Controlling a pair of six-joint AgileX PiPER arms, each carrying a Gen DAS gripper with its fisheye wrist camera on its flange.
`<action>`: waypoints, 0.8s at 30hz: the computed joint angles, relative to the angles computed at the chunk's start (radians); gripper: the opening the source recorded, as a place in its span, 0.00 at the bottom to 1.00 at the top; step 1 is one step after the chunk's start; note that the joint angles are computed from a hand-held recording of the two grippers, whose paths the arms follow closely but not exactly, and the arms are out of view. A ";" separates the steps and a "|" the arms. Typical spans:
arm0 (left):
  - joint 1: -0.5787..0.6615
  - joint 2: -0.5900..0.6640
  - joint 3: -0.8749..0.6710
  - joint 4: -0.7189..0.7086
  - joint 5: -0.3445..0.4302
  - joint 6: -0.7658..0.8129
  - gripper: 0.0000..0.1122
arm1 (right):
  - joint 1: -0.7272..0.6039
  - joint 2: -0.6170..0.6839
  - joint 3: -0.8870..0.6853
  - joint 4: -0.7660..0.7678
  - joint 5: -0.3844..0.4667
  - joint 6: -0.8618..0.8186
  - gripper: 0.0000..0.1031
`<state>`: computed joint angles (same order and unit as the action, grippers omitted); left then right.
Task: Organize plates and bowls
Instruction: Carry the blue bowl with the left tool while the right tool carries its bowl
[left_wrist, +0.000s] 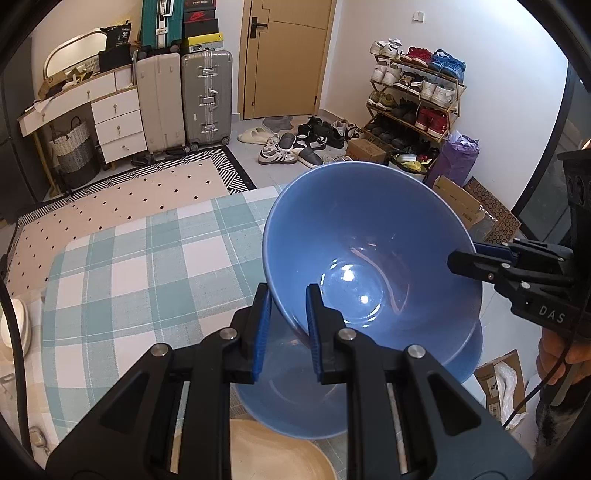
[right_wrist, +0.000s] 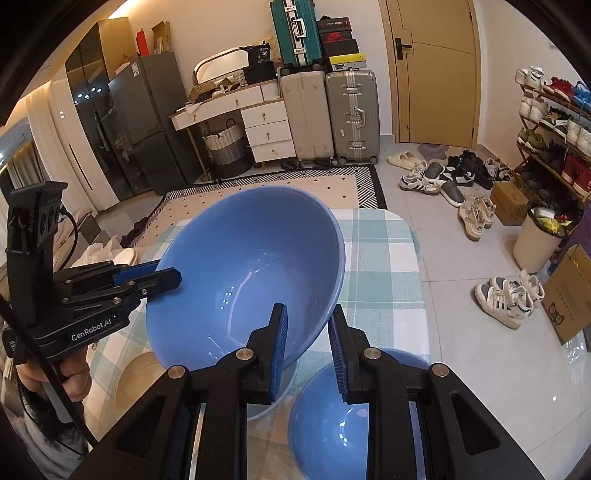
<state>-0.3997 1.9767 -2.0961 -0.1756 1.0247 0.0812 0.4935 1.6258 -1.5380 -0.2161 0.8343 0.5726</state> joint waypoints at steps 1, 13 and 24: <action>0.002 -0.023 0.033 -0.002 -0.012 0.004 0.13 | 0.012 -0.005 0.004 -0.010 0.004 0.013 0.23; 0.002 -0.205 0.296 0.024 -0.092 -0.017 0.13 | 0.104 -0.043 0.058 -0.049 -0.001 0.094 0.23; 0.014 -0.248 0.408 0.049 -0.138 -0.033 0.13 | 0.142 0.000 0.088 -0.029 -0.045 0.115 0.23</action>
